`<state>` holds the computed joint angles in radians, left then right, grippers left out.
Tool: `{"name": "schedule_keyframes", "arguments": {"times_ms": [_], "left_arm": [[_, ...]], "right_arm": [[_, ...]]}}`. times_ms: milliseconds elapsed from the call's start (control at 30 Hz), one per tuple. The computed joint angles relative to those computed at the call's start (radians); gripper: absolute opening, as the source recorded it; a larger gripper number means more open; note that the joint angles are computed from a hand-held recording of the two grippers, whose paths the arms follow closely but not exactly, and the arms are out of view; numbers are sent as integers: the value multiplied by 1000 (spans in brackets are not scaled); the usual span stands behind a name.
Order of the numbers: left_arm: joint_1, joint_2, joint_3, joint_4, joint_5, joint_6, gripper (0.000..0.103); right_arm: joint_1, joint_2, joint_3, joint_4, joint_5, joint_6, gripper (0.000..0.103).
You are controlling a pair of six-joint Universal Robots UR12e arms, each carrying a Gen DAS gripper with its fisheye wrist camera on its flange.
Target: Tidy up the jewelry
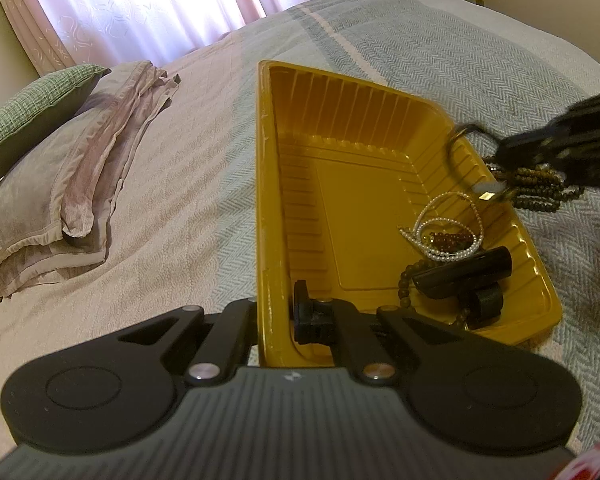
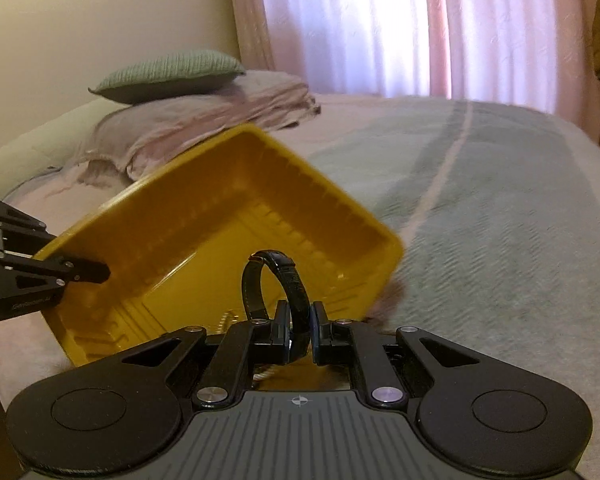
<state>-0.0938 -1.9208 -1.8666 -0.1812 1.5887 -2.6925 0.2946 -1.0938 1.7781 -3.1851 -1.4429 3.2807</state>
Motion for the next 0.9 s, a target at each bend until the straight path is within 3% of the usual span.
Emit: {"name": "schedule_keyframes", "arguments": {"times_ms": [300,367,433,500,533,733,900], "left_arm": [[1,-1,0,2,-1,0,2],[1,-1,0,2,-1,-1,2],[2,-1,0,-2,-8,0,2],[1,-1,0,1,-5,1,2],[1,-1,0,1,-6,0,2],[2,-2,-2,6,-8,-1,2],[1,-1,-2,6,-8,-2,2]], "right_arm": [[4,38,-41,30,32,51,10],[-2,41,-39,18,63,84,13],[-8,39,-32,0,75,112,29],[-7,32,-19,-32,40,123,43],[-8,27,-8,-52,23,129,45],[-28,-23,75,-102,-81,190,47],[-45,-66,145,-78,-161,233,48]]}}
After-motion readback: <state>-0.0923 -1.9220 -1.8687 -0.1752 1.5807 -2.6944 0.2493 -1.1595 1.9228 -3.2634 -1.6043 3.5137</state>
